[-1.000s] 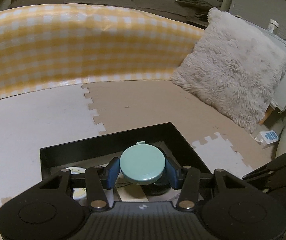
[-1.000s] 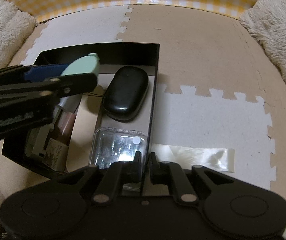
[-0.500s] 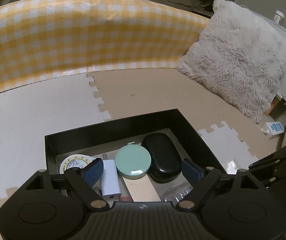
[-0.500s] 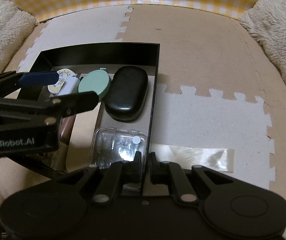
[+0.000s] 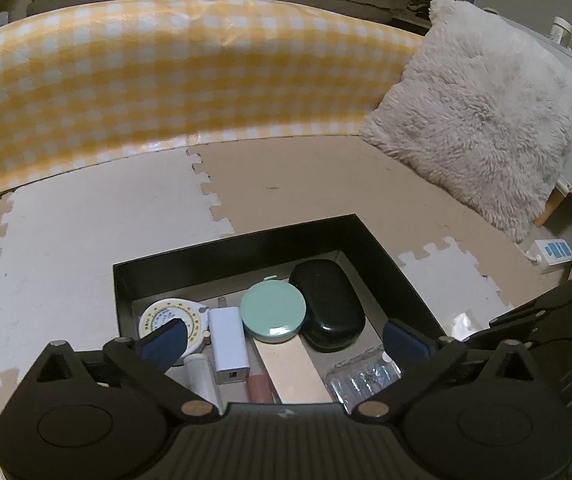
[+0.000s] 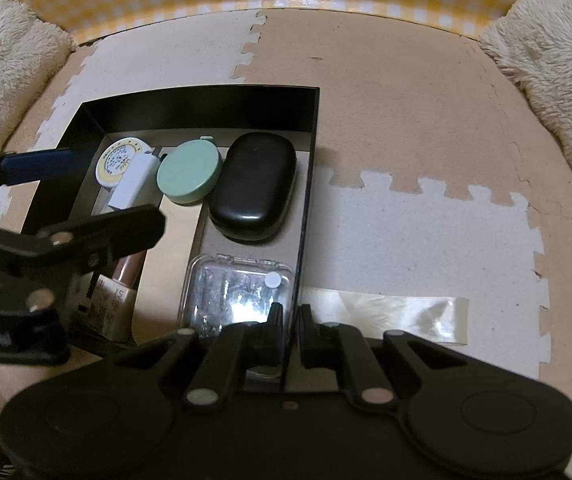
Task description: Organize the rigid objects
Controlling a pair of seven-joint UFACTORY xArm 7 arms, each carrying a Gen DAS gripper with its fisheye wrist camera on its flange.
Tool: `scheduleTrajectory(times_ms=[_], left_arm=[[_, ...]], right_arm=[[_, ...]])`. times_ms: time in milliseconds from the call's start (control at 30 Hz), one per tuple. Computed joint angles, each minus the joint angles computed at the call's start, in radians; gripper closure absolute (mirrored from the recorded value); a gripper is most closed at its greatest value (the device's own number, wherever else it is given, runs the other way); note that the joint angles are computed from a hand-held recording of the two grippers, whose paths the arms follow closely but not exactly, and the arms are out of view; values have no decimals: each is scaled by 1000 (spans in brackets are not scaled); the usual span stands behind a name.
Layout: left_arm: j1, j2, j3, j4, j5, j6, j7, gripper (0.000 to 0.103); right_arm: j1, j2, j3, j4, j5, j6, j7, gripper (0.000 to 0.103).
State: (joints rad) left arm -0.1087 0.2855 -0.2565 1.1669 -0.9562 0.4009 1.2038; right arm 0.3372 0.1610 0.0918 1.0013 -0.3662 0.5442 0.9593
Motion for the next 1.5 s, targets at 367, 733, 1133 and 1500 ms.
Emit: scheduleTrajectory(times_ms=[367, 733, 1133, 1500], left_arm=[[-12, -62, 32, -55, 66, -6, -95, 0], [-21, -184, 85, -134, 62, -13, -133, 0], [-64, -371, 185, -266, 131, -67, -215, 0], [-130, -531, 289, -375, 65, -51, -132, 0]], right_arm=[[3, -52, 0, -33, -50, -4, 84, 85], [4, -159, 47, -71, -280, 20, 321, 60], [-24, -311, 152, -113, -437, 96, 477, 39], [-16, -429, 265, -139, -515, 197, 564, 23]])
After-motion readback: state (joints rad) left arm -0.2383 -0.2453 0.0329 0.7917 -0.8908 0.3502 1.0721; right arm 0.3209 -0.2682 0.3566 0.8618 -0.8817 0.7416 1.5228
